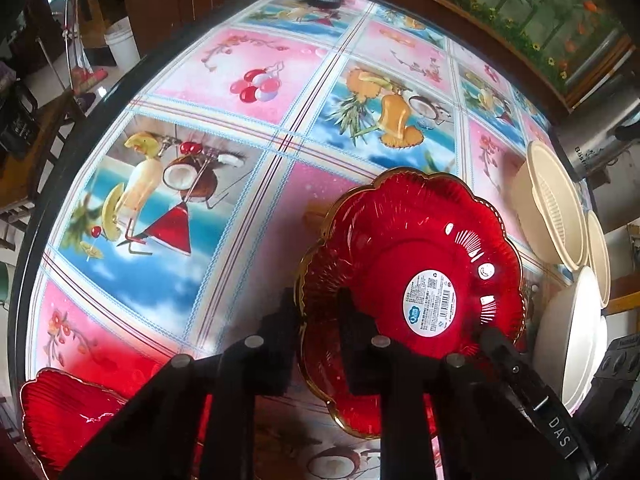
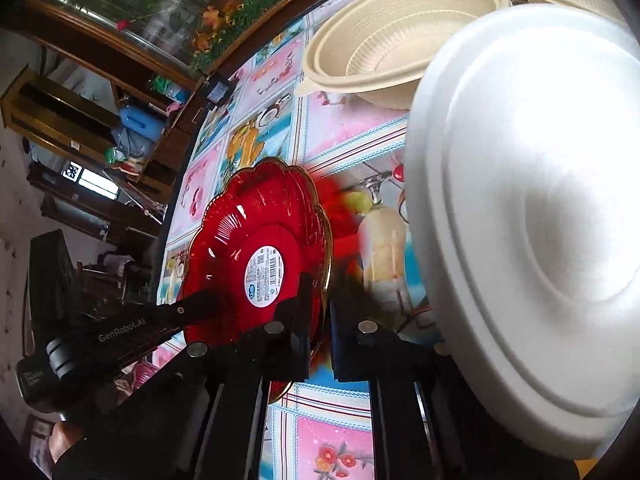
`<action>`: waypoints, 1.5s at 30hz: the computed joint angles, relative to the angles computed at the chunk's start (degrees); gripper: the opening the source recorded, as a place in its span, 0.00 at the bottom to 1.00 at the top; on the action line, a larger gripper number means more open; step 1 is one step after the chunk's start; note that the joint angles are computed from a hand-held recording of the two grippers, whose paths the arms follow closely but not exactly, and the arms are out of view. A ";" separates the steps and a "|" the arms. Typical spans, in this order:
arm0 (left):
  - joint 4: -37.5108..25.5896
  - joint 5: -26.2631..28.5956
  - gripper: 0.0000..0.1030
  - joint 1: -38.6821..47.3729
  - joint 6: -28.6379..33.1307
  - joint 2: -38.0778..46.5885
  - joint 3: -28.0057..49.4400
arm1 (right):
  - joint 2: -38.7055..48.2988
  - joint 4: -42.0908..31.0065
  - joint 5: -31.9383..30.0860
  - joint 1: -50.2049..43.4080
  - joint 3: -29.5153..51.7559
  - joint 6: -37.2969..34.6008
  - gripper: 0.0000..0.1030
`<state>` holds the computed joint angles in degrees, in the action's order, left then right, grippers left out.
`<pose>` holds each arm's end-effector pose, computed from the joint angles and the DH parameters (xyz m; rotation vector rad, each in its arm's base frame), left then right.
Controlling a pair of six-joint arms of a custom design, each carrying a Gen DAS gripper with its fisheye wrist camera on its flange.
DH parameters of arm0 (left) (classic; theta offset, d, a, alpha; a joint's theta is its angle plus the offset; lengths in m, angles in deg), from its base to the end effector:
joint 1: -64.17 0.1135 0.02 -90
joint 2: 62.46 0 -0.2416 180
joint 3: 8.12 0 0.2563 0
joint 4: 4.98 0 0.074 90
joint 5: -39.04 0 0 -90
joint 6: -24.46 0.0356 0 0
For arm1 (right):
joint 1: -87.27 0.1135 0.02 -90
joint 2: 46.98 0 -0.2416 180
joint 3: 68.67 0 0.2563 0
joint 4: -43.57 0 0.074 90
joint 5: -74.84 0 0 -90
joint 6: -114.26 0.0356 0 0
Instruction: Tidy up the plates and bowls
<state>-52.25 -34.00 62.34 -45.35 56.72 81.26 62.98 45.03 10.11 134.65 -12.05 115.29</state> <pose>0.3839 -0.0227 0.0918 0.5916 2.7885 -0.3680 0.2286 0.2260 0.0514 1.0827 2.1952 0.5940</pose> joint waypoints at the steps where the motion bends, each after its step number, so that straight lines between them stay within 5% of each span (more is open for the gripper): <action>1: 0.14 -0.16 0.17 -0.08 0.15 -0.18 -0.22 | 0.06 -0.10 0.08 0.03 0.12 -0.03 0.07; 17: -2.24 5.23 0.16 6.07 7.39 -15.02 -8.99 | -7.67 -10.48 9.84 8.67 2.19 3.11 0.07; 23: -8.38 10.93 0.17 15.07 16.70 -22.45 -11.40 | -9.94 -23.38 17.15 15.99 10.49 4.71 0.07; 29: -13.42 15.04 0.17 26.25 25.74 -24.35 -9.45 | -3.35 -29.65 19.88 20.93 23.58 2.53 0.07; 36: -15.26 15.62 0.17 35.89 33.60 -19.20 -6.12 | 7.17 -32.94 17.29 22.87 37.62 -1.15 0.07; 45: -10.82 10.66 0.18 38.41 34.23 -8.57 -3.93 | 19.05 -34.85 7.49 20.88 47.52 -2.42 0.07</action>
